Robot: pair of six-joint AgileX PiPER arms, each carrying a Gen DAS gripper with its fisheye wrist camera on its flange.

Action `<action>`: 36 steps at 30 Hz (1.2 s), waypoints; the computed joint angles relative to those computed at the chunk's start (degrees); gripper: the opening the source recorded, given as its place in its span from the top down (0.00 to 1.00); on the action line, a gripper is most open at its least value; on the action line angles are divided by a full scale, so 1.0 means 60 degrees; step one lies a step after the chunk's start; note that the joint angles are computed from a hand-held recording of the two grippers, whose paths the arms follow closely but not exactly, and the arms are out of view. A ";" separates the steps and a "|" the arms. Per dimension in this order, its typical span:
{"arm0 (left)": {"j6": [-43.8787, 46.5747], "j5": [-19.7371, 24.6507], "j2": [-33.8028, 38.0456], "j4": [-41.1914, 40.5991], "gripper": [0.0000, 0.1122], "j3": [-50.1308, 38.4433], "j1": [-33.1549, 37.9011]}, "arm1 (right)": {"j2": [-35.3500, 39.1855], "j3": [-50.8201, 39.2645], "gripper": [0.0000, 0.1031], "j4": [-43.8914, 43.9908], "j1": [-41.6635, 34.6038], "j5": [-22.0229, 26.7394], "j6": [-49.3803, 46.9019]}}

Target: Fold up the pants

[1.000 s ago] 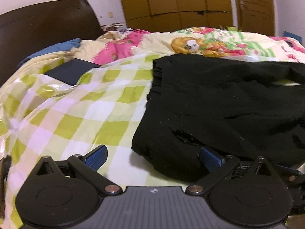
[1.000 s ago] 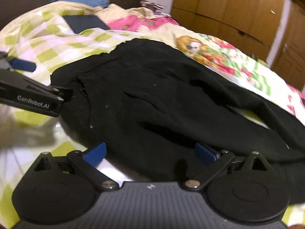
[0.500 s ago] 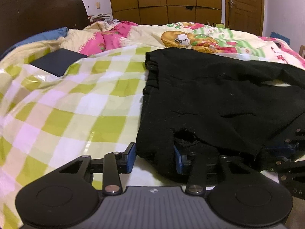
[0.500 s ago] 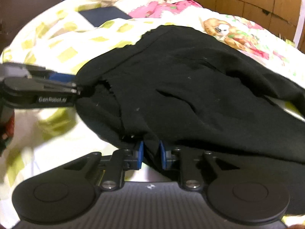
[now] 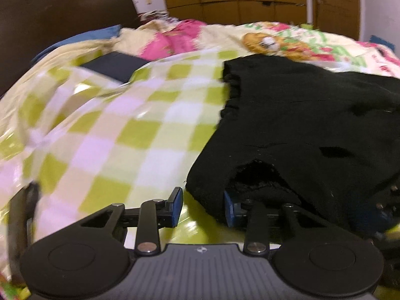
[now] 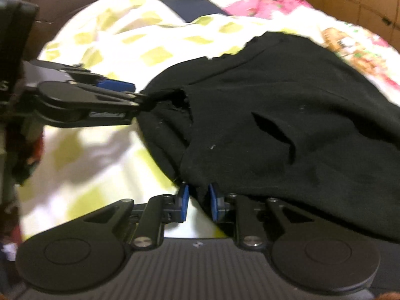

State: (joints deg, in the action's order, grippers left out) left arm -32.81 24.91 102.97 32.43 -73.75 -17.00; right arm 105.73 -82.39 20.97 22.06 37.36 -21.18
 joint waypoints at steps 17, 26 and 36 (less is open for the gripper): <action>-0.2819 0.1532 -0.1750 0.3205 0.53 0.0795 -0.1660 | -0.3566 0.3406 0.49 0.1474 -0.3961 -0.0935 -0.0170; 0.0767 0.1304 0.1701 -0.0740 0.52 -0.3387 -0.4384 | -0.2000 0.2905 0.46 0.1205 -1.0321 -0.1545 0.1008; 0.2724 0.3642 0.5341 -0.2587 0.52 -0.9378 -0.5436 | 0.0638 0.0617 0.39 0.4325 -1.0999 -0.2065 0.0244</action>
State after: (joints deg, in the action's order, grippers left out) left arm -16.47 46.77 135.01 16.91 -130.02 -49.62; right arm 109.56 -78.69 46.92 -43.94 24.97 -19.71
